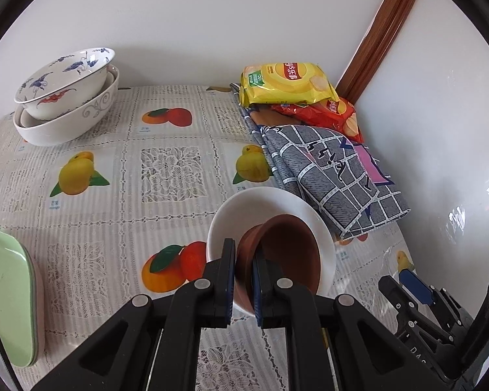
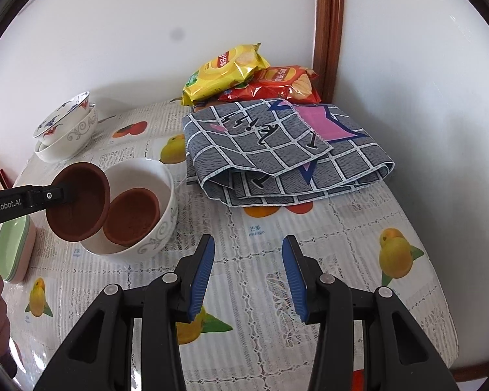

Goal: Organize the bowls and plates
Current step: 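Lower the pot into the white bowl onto the other pot and open the left gripper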

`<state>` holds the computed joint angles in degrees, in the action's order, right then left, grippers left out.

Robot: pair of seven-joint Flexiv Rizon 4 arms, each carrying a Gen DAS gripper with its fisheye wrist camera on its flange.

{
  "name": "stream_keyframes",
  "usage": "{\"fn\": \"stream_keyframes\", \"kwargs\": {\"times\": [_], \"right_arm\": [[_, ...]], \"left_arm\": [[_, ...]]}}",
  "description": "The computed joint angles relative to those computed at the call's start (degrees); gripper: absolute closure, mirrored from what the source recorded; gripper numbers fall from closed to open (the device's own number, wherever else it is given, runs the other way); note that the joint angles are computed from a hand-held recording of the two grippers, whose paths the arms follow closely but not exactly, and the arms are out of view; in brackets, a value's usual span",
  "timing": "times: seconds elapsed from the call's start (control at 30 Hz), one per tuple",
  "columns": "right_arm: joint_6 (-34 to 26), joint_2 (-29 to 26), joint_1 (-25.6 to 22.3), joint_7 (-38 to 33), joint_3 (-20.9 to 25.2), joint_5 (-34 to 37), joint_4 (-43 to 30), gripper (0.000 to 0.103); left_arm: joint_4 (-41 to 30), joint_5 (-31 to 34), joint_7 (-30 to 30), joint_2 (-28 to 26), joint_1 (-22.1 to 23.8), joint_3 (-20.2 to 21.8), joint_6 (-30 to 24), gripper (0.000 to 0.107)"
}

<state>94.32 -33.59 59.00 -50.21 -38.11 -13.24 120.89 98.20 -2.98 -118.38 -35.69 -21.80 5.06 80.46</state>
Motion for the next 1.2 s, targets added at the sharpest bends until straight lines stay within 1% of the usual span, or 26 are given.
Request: {"fn": "stream_keyframes", "kwargs": {"times": [0.23, 0.33, 0.4, 0.5, 0.6, 0.7, 0.8, 0.9, 1.03, 1.2], "right_arm": [[-0.94, -0.07, -2.76, 0.81, 2.47, -0.49, -0.5, 0.06], [-1.26, -0.27, -3.3, 1.42, 2.81, -1.22, -0.93, 0.06], [-1.37, -0.16, -4.42, 1.76, 3.98, -1.65, -1.34, 0.06], [-1.43, -0.26, -5.17, 2.16, 4.75, -2.51, -1.67, 0.06], [-1.64, -0.5, -5.26, 2.66, 4.83, -3.28, -1.72, 0.06], [-2.16, -0.54, -5.91, 3.22, 5.58, -3.92, -1.91, 0.06], [-1.74, -0.43, -6.58, 3.7, 6.31, -4.29, -1.94, 0.06], [-1.47, -0.23, -6.16, 4.04, 5.89, -4.75, -1.74, 0.06], [-0.95, 0.05, -5.46, 3.99, 5.25, -4.64, -1.29, 0.06], [-1.16, 0.36, -5.75, 4.03, 5.82, -4.46, -0.99, 0.06]], "left_arm": [[-3.39, -1.52, 1.88, -3.06, 1.54, -2.14, -1.62, 0.097], [-4.3, -2.45, 2.69, -4.11, 2.28, -3.15, -2.15, 0.097], [-4.55, -3.21, 3.45, -4.65, 2.95, -4.09, -2.34, 0.097], [-5.16, -3.64, 3.57, -5.36, 2.61, -3.74, -3.0, 0.097], [-4.69, -3.87, 3.64, -5.37, 2.73, -3.73, -2.37, 0.097], [-3.79, -4.63, 4.71, -5.17, 3.78, -4.99, -1.52, 0.097], [-4.25, -4.58, 4.44, -5.3, 2.8, -3.79, -2.0, 0.097], [-5.26, -3.52, 3.95, -5.58, 1.41, -2.14, -2.97, 0.096], [-5.64, -2.85, 3.26, -5.62, 1.04, -1.72, -3.34, 0.096], [-5.64, -2.05, 2.51, -5.45, 0.57, -1.16, -3.7, 0.096]]}}
